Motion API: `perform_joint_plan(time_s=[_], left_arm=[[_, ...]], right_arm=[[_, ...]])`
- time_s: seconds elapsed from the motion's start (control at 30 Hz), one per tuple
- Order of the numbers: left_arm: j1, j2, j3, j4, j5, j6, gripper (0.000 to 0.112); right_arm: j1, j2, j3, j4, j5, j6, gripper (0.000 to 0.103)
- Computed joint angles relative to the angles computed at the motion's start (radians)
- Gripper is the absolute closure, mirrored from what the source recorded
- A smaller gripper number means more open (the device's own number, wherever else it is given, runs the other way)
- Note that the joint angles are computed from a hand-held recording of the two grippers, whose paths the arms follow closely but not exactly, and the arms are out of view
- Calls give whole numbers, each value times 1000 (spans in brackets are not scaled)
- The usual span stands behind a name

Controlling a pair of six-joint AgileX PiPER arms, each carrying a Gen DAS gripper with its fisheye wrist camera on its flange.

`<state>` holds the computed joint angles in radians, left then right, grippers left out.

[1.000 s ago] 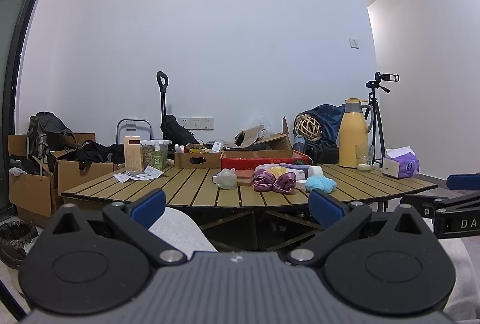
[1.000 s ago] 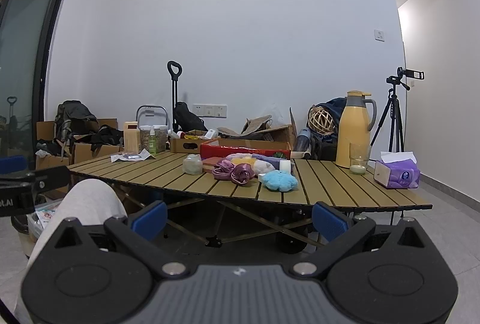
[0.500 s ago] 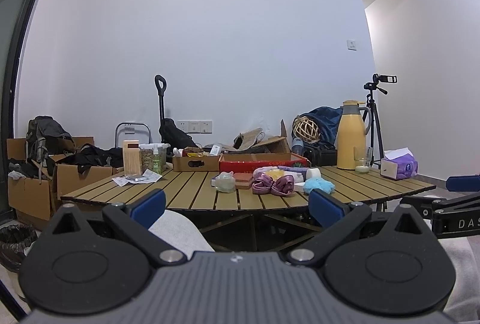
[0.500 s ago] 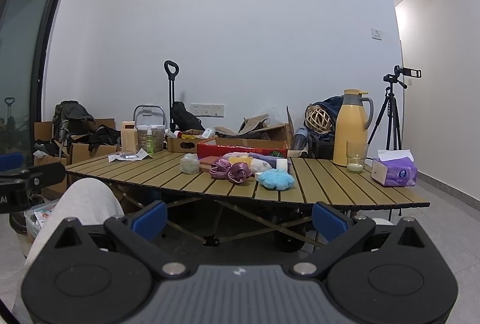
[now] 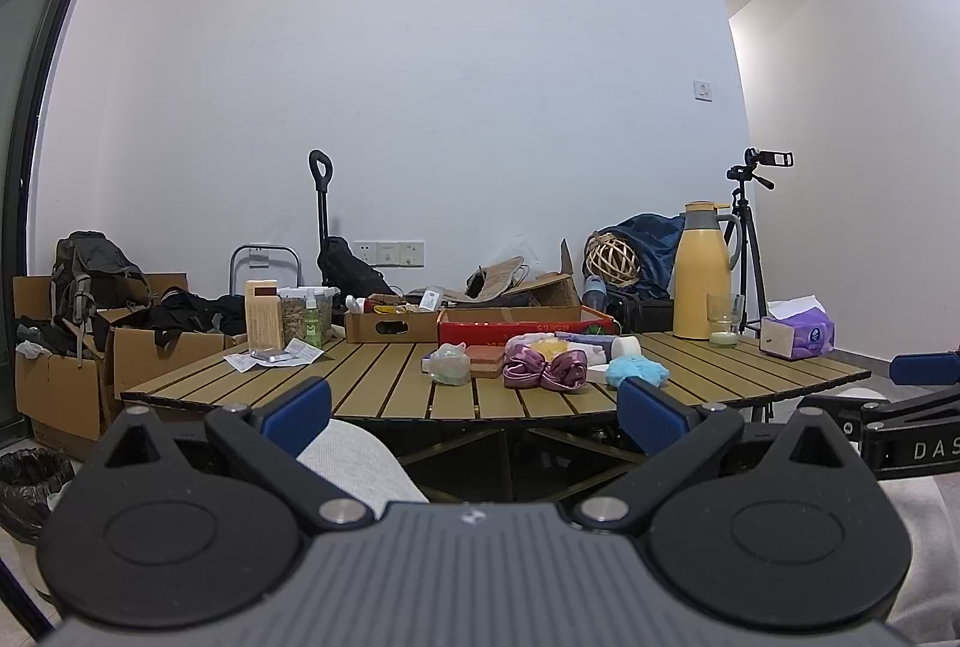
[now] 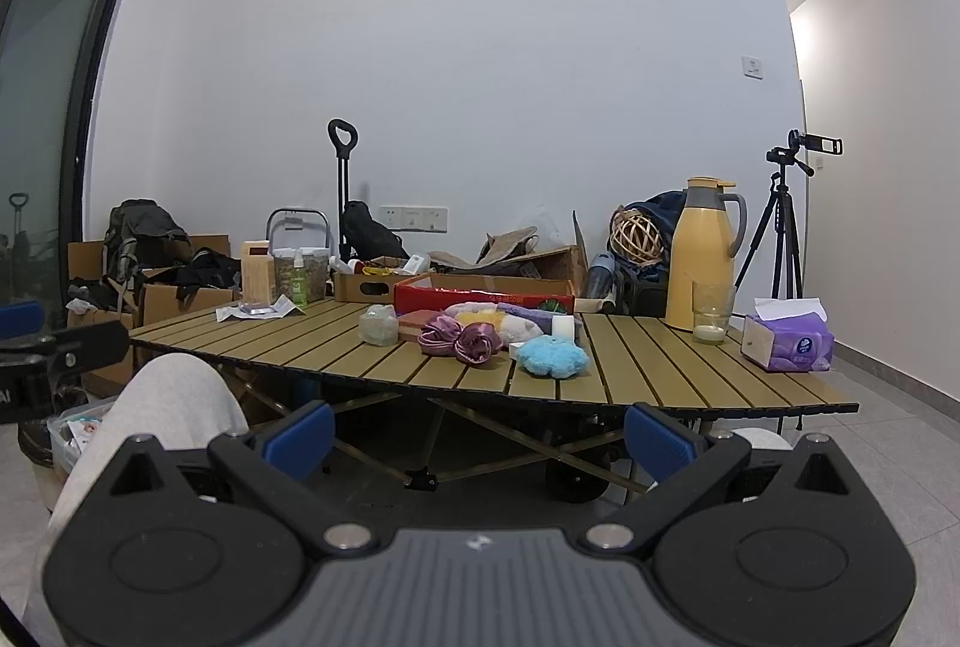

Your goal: Organize soft objects

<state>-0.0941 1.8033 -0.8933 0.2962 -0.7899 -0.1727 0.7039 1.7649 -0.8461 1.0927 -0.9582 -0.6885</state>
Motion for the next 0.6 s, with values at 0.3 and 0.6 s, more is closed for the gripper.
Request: perform_joint_plan(time_s=[0.3, 0.6], left_arm=[[-1, 0, 1, -2, 0, 2, 9], [-1, 0, 1, -1, -1, 1, 9]], right_arm=[[-2, 0, 1, -4, 5, 2, 0], [-3, 0, 1, -3, 7, 2, 0]])
